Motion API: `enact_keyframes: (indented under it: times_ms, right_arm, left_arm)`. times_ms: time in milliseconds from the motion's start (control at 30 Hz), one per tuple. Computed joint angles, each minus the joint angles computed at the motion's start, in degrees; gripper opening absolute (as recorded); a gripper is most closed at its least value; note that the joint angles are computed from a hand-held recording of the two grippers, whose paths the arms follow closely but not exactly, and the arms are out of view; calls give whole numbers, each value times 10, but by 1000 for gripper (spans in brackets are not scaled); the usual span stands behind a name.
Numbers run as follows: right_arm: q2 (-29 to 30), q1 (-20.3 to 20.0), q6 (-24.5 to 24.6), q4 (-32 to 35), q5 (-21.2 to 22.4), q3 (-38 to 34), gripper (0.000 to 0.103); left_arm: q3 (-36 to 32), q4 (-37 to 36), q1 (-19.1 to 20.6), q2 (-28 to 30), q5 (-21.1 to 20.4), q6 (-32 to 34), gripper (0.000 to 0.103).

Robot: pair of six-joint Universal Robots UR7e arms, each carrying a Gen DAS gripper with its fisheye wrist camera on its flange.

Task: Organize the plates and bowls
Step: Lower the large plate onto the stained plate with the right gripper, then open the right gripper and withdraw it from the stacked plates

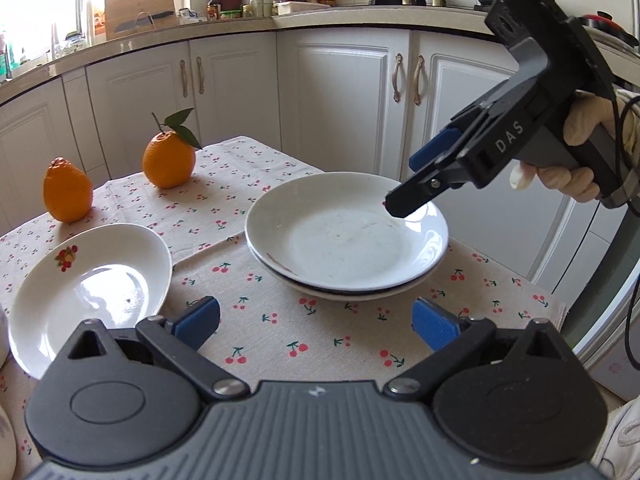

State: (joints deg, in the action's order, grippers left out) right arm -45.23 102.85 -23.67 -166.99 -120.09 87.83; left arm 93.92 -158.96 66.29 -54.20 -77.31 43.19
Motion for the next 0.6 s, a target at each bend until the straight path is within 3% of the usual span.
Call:
enact_keyframes:
  times_ms: [100, 300, 367, 600]
  right_arm:
    - [10, 12, -11, -37, -10, 11, 103]
    - [35, 32, -22, -107, 0, 27, 103]
    - [43, 35, -20, -115, 14, 28, 103]
    - [68, 42, -36, -89, 20, 3, 103]
  left_arm:
    - [16, -33, -2, -8, 29, -14, 102]
    - [38, -121, -3, -5, 128, -55, 102]
    - [34, -136, -2, 1, 167, -76, 102]
    - [11, -170, 12, 27, 222, -122, 102]
